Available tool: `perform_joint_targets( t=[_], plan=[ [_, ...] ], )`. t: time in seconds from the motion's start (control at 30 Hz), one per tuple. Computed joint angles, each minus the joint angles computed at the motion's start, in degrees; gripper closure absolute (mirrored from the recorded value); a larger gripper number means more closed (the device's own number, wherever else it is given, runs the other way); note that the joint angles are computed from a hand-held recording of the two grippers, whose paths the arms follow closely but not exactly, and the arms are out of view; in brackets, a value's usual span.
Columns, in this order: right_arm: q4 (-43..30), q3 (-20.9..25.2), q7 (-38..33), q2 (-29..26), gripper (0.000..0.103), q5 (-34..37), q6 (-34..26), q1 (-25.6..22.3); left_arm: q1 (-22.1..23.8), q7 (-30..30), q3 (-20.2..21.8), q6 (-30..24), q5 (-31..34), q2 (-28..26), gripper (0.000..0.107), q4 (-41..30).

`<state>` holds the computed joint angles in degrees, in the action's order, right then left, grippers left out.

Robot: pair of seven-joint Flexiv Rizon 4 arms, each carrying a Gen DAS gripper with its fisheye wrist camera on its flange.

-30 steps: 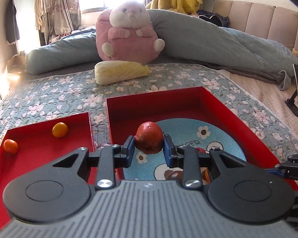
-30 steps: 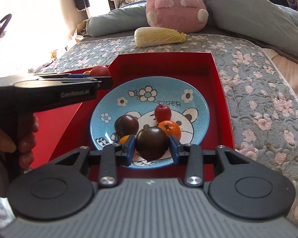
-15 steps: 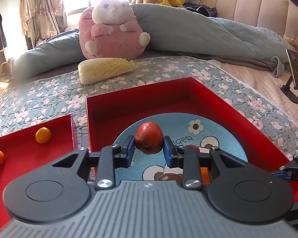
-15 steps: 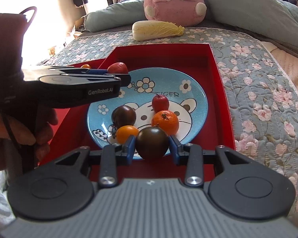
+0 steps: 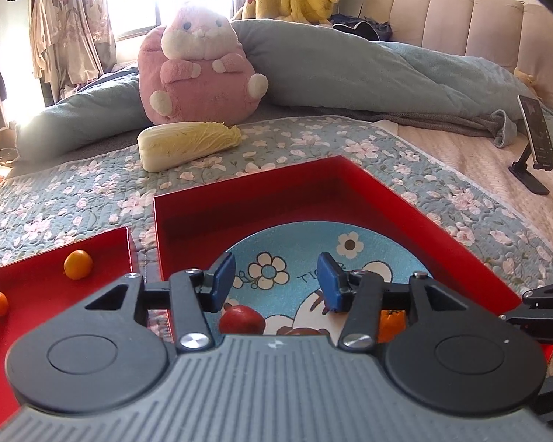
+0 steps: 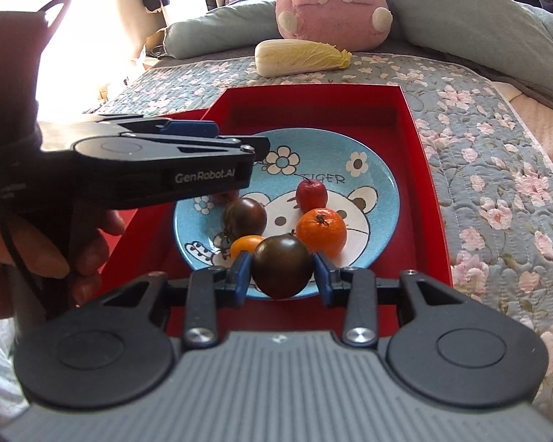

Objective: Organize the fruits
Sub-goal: 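Lower the red apple onto the plate and open the left tool, then lower the dark tomato onto the plate and open the right tool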

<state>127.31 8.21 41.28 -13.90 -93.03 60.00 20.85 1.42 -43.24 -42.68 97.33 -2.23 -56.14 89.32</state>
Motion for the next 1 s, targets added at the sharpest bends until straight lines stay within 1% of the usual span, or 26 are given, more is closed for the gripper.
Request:
perform_joint_targets(
  t=[0.1, 0.27, 0.43, 0.57, 0.7, 0.83, 1.0],
  plan=[
    [-0.08, 0.05, -0.31, 0.10, 0.063, 0.36, -0.32, 0.11, 0.69, -0.58, -0.86, 0.74, 0.01, 0.01, 0.051, 0.34],
    [-0.46, -0.01, -1.08, 0.12, 0.063, 1.03, -0.73, 0.30, 2.07, -4.35, -1.90, 1.97, -0.94, 0.52, 0.051, 0.55],
    [-0.71, -0.19, -1.73, 0.24, 0.063, 1.65, -1.40, 0.41, 1.65, -9.19, 1.00, 3.01, -1.63, 1.98, 0.051, 0.05],
    [-0.68, -0.55, -1.03, 0.24, 0.062, 2.00, -2.15, 0.06, 1.69, -13.01, 4.14, 3.70, -2.05, 3.64, 0.051, 0.05],
    [-1.20, -0.93, -0.92, -0.34, 0.062, 2.73, -2.64, -0.30, 2.36, -16.03, 5.91, 3.89, -1.96, 4.62, 0.051, 0.02],
    [-2.56, -1.59, -1.16, -1.56, 0.062, 3.19, -2.22, -0.72, 1.80, -17.54, 8.49, 2.92, -2.01, 5.69, 0.051, 0.09],
    [-5.00, -2.25, -1.96, -3.18, 0.062, 3.69, -1.79, -0.60, 2.26, -17.23, 8.21, 2.47, -1.39, 5.83, 0.051, 0.52]
  ],
)
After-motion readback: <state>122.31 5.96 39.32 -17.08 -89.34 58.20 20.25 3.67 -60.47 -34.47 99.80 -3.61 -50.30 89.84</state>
